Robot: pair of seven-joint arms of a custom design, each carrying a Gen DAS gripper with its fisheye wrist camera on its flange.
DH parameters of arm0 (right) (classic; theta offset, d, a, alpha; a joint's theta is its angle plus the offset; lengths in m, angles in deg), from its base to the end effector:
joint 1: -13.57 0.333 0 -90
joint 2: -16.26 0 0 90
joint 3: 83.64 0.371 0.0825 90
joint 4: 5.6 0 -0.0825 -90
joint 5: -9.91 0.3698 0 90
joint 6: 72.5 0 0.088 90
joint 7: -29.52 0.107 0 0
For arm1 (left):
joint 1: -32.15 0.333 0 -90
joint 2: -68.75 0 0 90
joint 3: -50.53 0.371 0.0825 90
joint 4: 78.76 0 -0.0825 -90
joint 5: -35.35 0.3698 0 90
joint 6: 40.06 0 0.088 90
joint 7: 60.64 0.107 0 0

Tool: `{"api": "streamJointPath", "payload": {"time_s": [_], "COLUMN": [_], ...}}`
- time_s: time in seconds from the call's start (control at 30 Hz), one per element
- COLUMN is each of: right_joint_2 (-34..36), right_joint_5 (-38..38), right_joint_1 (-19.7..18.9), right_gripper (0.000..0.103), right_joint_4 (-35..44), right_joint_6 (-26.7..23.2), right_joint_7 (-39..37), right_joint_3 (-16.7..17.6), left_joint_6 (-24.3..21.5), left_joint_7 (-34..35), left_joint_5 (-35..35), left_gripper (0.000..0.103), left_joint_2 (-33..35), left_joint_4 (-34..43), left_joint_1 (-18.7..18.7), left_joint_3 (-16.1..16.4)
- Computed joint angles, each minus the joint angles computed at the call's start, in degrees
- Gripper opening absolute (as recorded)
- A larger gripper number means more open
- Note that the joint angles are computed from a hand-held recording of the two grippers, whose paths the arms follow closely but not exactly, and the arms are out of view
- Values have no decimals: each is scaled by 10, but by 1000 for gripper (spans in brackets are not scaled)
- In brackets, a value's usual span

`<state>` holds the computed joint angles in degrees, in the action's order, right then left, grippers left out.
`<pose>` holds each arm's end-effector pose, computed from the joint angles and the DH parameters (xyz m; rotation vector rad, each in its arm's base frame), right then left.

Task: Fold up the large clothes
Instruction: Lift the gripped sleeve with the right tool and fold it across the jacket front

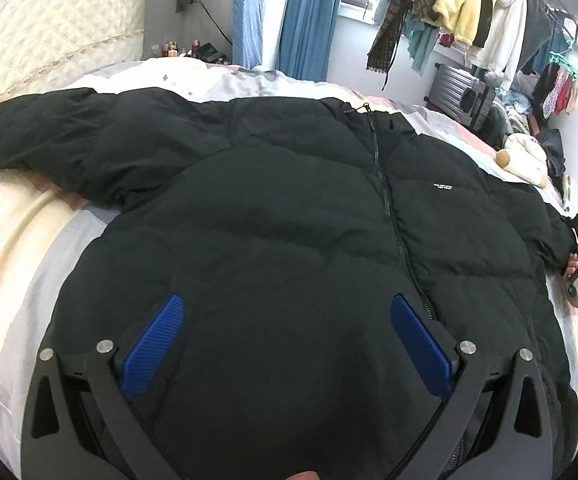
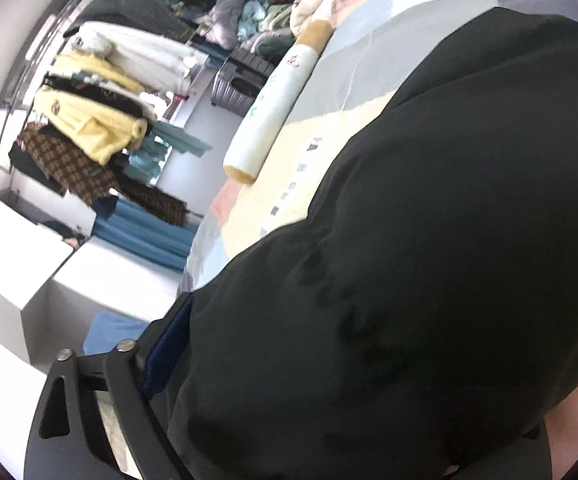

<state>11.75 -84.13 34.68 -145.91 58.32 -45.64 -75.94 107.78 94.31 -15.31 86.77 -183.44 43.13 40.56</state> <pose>0.4197 0.2048 0.4049 0.0549 2.0581 -0.5876 0.6693 0.0382 0.4671 -1.4631 2.2769 -1.0441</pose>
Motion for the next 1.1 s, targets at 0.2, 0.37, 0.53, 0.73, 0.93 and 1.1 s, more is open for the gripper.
{"api": "streamJointPath", "payload": {"time_s": [0.2,0.37,0.53,0.73,0.93,1.1], "right_joint_2": [-10,-33,-52,-49,21,123], "right_joint_5": [73,150,220,279,304,270], "right_joint_1": [12,14,18,23,52,105], "right_gripper": [49,22,15,14,15,15], "right_joint_4": [3,20,57,143,318,497], "right_joint_6": [-37,-49,-97,-158,-263,-324], "right_joint_7": [-64,-184,-294,-445,-676,-831], "right_joint_3": [11,18,34,49,63,52], "left_joint_6": [1,5,1,-5,-32,-42], "left_joint_7": [0,14,29,45,71,98], "left_joint_5": [0,-6,-18,-23,-52,-81], "left_gripper": [103,103,103,103,103,103], "left_joint_2": [2,-1,-4,-7,-18,-26], "left_joint_4": [3,0,1,4,4,5], "left_joint_1": [2,4,8,11,22,27], "left_joint_3": [-1,-2,-2,0,4,9]}}
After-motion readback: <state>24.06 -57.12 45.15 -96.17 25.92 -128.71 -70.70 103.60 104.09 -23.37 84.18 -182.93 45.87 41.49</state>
